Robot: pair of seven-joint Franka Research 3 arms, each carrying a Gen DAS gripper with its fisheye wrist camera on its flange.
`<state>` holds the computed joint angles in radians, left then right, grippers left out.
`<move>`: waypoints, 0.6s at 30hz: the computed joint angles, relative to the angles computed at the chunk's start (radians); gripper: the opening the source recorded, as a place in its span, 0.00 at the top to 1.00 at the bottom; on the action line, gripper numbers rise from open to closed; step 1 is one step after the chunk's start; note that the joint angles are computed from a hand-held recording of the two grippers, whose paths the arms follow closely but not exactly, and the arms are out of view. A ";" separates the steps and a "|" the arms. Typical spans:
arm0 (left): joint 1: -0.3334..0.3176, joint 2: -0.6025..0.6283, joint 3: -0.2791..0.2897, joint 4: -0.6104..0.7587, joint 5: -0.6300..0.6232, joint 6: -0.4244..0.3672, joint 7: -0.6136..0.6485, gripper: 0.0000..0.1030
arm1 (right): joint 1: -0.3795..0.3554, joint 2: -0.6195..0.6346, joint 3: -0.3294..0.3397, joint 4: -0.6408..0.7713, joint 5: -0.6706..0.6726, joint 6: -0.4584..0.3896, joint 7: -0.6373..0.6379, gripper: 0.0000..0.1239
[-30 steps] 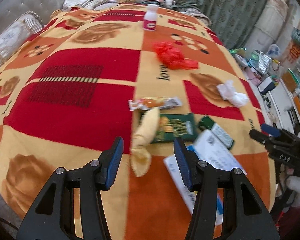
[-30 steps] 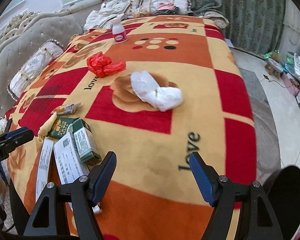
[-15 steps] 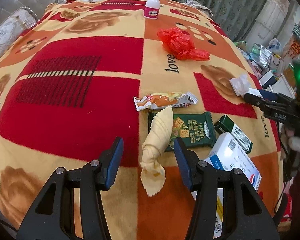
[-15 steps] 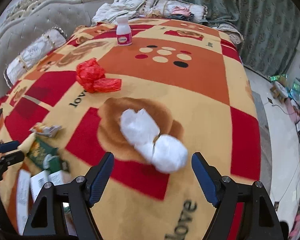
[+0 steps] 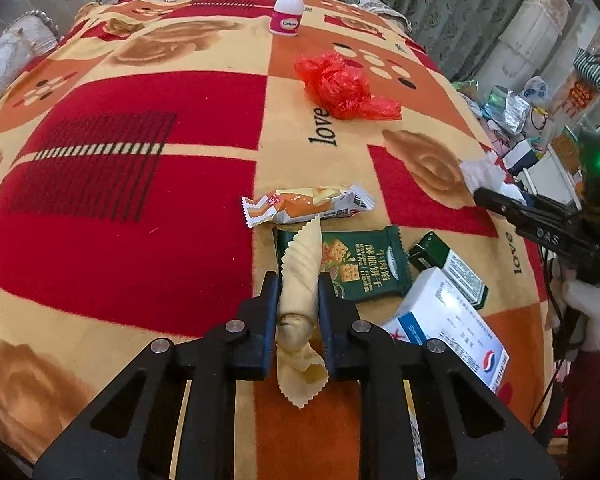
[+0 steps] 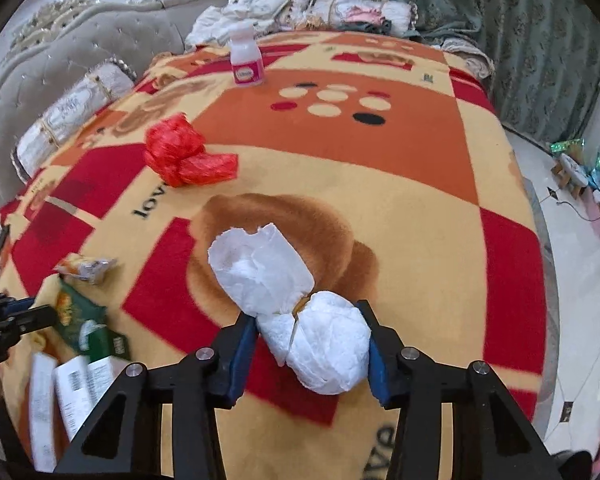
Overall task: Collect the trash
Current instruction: 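Grasp the beige zigzag-edged cloth with the left tool while the right tool grasps the white tissue bundle, then carry the beige cloth and white tissue over the black bin with both tools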
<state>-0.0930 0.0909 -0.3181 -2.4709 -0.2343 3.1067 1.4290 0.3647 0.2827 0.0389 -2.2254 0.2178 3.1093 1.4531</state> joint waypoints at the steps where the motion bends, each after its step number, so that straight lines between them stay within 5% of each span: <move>1: -0.012 -0.010 0.015 -0.007 0.027 0.002 -0.026 0.84 | -0.008 -0.015 0.012 -0.019 0.008 0.012 -0.007 0.63; 4: -0.039 -0.042 0.047 -0.029 0.094 0.011 -0.087 0.84 | -0.039 -0.063 0.061 -0.074 0.050 0.029 -0.033 0.63; 11: -0.076 -0.106 0.111 -0.060 0.345 0.008 -0.302 0.84 | -0.007 -0.150 0.059 -0.184 0.065 0.072 -0.026 0.63; 18: -0.109 -0.144 0.116 -0.071 0.390 0.016 -0.348 0.84 | -0.019 -0.216 0.089 -0.268 0.110 0.107 -0.032 0.63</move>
